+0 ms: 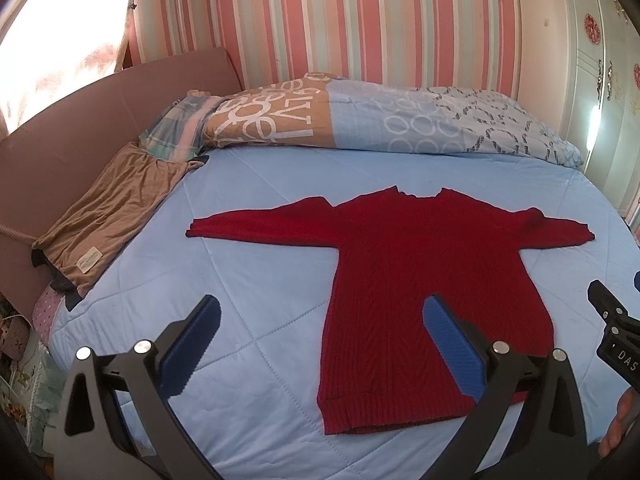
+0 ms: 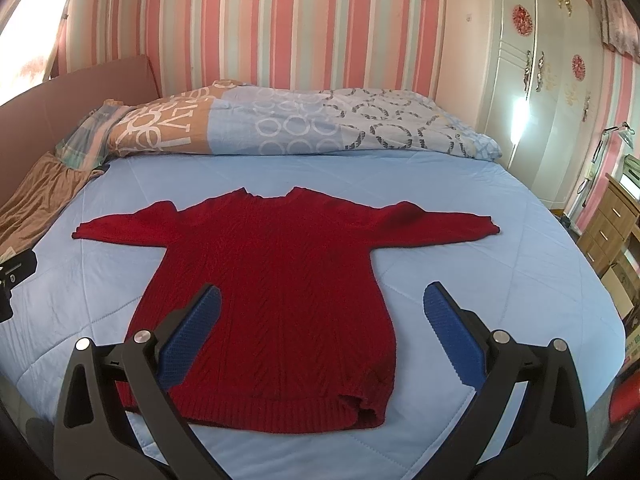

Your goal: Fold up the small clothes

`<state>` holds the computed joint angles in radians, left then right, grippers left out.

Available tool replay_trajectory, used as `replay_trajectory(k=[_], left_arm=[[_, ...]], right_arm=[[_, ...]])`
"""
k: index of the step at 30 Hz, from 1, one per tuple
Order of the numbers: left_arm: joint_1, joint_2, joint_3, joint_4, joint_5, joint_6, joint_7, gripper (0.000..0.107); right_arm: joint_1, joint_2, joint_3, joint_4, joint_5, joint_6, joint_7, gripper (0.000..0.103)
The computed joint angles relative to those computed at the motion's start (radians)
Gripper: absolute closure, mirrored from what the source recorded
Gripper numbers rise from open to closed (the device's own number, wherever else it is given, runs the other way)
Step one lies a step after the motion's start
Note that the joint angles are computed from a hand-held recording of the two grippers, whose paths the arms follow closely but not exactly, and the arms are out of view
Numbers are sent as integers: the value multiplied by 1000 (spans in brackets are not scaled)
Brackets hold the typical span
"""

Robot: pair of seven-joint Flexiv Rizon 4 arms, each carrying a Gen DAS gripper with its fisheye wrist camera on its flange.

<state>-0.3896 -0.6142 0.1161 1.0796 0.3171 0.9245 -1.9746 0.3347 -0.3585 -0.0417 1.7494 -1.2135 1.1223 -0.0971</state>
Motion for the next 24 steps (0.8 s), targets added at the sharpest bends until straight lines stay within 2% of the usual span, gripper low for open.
replay_trajectory(k=[9, 15, 21, 24], left_arm=[[14, -32, -4, -17, -12, 5, 7, 5], [30, -121, 14, -101, -20, 3, 3, 5], [62, -250, 39, -259, -55, -1, -54, 5], [75, -347, 64, -426, -55, -79, -46, 5]], right_arm=[[2, -43, -15, -27, 14, 32, -20, 3], [11, -138, -55, -102, 35, 92, -55, 3], [27, -290, -111, -263, 133, 175, -139, 3], [35, -364, -127, -370, 206, 172, -221, 3]])
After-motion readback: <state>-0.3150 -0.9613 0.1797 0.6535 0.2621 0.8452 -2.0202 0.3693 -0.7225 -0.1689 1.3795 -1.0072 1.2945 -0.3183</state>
